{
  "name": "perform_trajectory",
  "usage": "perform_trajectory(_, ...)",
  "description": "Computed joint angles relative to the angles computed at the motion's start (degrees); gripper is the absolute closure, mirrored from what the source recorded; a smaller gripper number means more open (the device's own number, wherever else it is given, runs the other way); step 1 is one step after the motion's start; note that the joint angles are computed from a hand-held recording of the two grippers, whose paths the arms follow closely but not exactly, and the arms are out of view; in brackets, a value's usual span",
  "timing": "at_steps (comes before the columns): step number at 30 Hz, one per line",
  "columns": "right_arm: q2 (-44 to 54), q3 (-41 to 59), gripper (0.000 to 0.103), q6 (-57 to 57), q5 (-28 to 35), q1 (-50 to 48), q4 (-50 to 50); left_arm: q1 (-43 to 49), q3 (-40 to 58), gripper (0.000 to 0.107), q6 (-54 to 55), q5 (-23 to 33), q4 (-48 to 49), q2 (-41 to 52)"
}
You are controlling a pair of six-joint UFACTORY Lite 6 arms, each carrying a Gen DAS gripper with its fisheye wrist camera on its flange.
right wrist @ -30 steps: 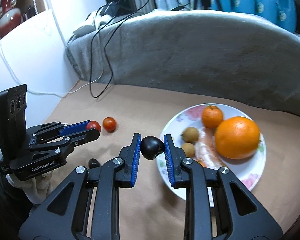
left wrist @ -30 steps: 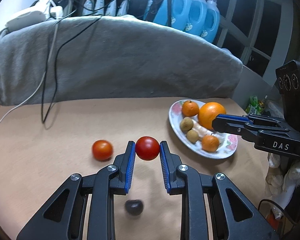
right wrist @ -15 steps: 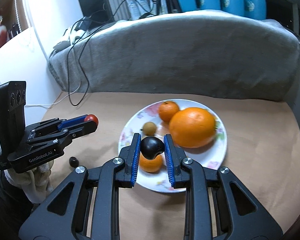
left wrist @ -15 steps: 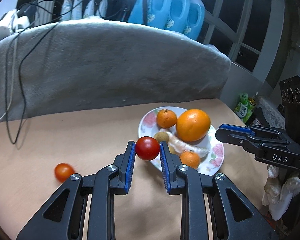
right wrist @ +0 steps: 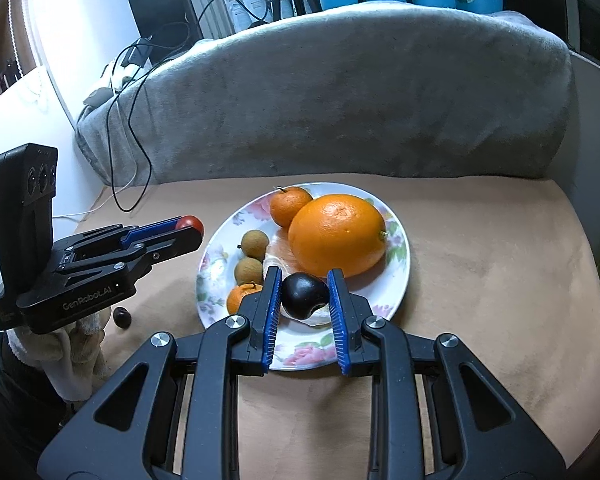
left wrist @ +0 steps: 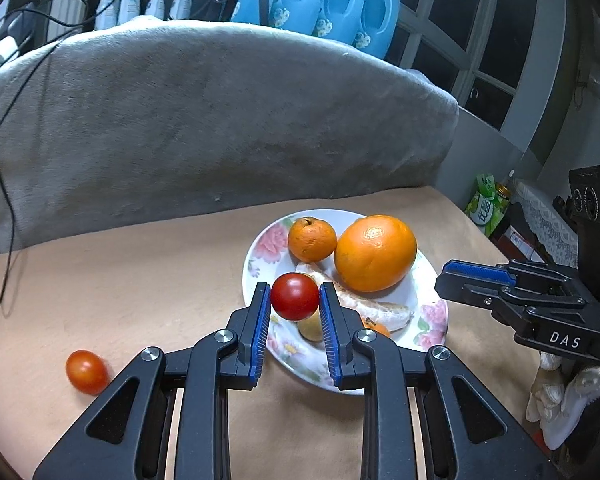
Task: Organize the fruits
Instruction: 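Carry the tomato in the left tool and plum in the right tool over the plate, then open both tools to release the plum and tomato onto the plate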
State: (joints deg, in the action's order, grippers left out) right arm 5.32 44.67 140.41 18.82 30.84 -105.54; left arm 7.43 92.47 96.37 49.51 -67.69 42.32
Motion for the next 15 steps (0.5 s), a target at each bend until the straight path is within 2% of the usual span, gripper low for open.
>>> perform_trajectory(15,2.4,0.9,0.078,4.7,-1.0,-1.5,-5.5,-1.2,1.4,0.084,-0.3,-0.6,0.2,1.1)
